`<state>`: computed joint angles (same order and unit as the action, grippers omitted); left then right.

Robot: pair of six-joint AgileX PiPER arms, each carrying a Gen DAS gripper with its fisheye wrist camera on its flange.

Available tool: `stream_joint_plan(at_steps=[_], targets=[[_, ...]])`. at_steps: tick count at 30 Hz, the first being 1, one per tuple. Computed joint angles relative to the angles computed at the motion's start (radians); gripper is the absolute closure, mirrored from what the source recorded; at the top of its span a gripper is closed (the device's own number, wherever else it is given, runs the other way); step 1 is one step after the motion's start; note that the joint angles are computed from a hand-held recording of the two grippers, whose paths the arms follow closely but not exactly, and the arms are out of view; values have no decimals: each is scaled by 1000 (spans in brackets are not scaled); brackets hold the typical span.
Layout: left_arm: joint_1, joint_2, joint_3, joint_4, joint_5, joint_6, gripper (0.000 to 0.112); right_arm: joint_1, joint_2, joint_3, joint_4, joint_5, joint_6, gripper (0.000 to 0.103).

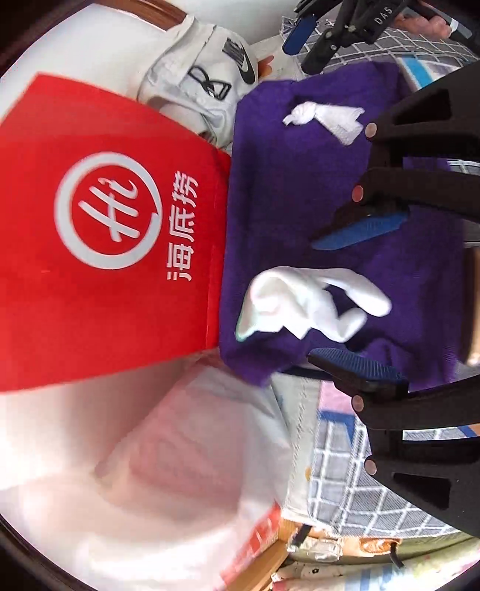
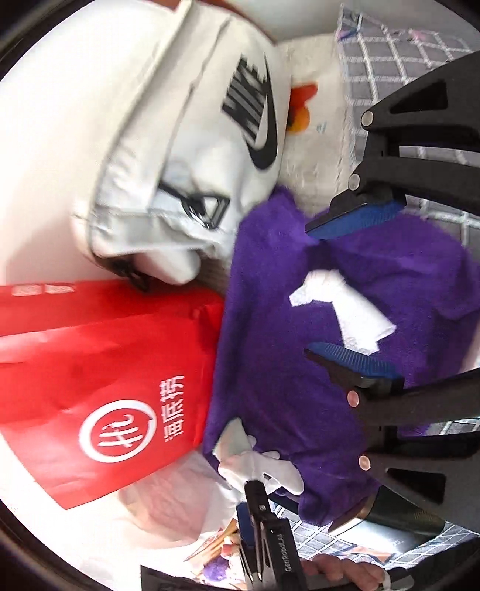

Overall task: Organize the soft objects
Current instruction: 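Open both tools to drop the socks onto the purple towel, then lower the right tool and grasp the yellow adidas pouch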

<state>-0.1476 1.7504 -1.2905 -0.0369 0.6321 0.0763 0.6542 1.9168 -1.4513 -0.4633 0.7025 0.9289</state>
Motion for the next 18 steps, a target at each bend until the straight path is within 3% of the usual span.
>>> stream_joint_plan(at_steps=[4,9,12,18], targets=[[8,-152,139,10,-52,-1,59,65,-105,82,-99,50,153,45],[40,-363,301,-28,-43,52,59,165,-244,204,-130,59,275,45],[61,-465,352,-16,15,52,59,264,-295,245,-158,101,357,45],[193,-655,490,-154,96,222,59,498,-343,302,-215,221,577,45]])
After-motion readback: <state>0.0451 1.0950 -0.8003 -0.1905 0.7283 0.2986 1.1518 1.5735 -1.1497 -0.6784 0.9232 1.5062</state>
